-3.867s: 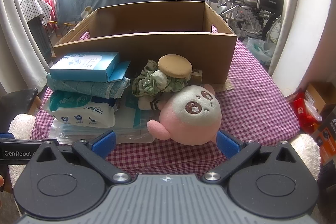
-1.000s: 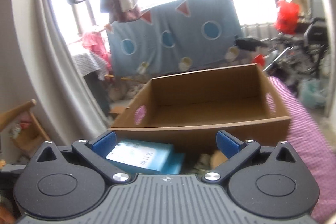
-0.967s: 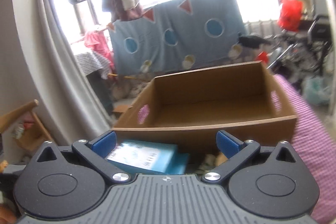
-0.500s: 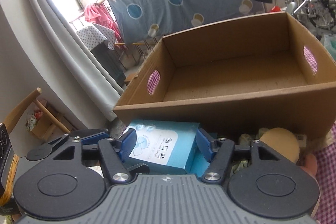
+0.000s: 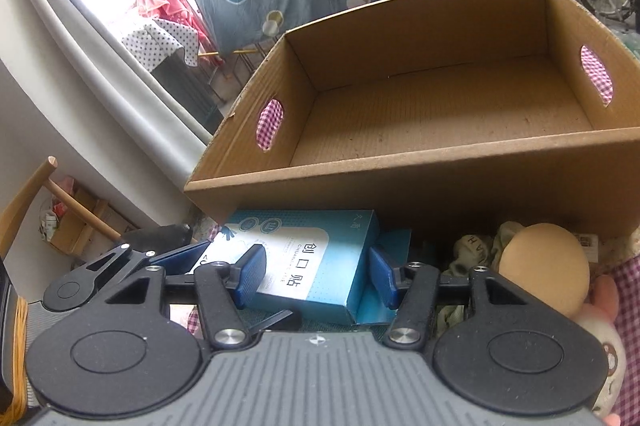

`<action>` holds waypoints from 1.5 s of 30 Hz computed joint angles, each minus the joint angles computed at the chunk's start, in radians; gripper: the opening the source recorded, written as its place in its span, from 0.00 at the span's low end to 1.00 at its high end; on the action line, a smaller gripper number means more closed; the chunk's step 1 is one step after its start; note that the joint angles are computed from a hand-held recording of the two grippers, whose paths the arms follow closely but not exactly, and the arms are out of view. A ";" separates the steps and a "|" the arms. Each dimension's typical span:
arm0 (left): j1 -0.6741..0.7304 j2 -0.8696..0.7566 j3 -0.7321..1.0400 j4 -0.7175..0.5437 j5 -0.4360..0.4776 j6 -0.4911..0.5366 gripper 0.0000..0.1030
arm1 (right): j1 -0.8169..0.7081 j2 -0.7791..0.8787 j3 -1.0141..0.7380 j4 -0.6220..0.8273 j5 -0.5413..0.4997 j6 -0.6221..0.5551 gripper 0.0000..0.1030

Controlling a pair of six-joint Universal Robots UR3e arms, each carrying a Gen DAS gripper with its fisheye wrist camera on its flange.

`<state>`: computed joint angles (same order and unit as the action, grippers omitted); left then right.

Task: Organize soft objects
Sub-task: 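Grasp the blue bandage box from the stack with the right gripper, then lift the blue box and lower it into the cardboard box, right gripper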

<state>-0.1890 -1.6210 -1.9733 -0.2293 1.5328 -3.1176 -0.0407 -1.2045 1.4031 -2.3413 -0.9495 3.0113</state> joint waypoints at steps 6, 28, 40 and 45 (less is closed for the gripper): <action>-0.025 0.000 0.009 0.004 0.035 -0.024 0.84 | 0.006 -0.009 -0.007 0.001 -0.007 0.000 0.56; -0.137 0.083 -0.003 0.149 0.235 -0.053 0.84 | -0.022 -0.225 0.169 -0.114 0.103 -0.054 0.57; -0.114 -0.007 0.104 0.247 0.218 0.012 0.84 | -0.022 -0.118 -0.054 -0.087 0.120 -0.029 0.57; -0.081 -0.099 0.247 0.205 0.186 0.010 0.84 | -0.006 0.057 -0.365 0.038 0.115 -0.041 0.57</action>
<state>-0.2703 -1.7204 -1.7261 -0.0246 1.7185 -3.1081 -0.0470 -1.1473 1.0384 -2.3029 -0.8345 2.9707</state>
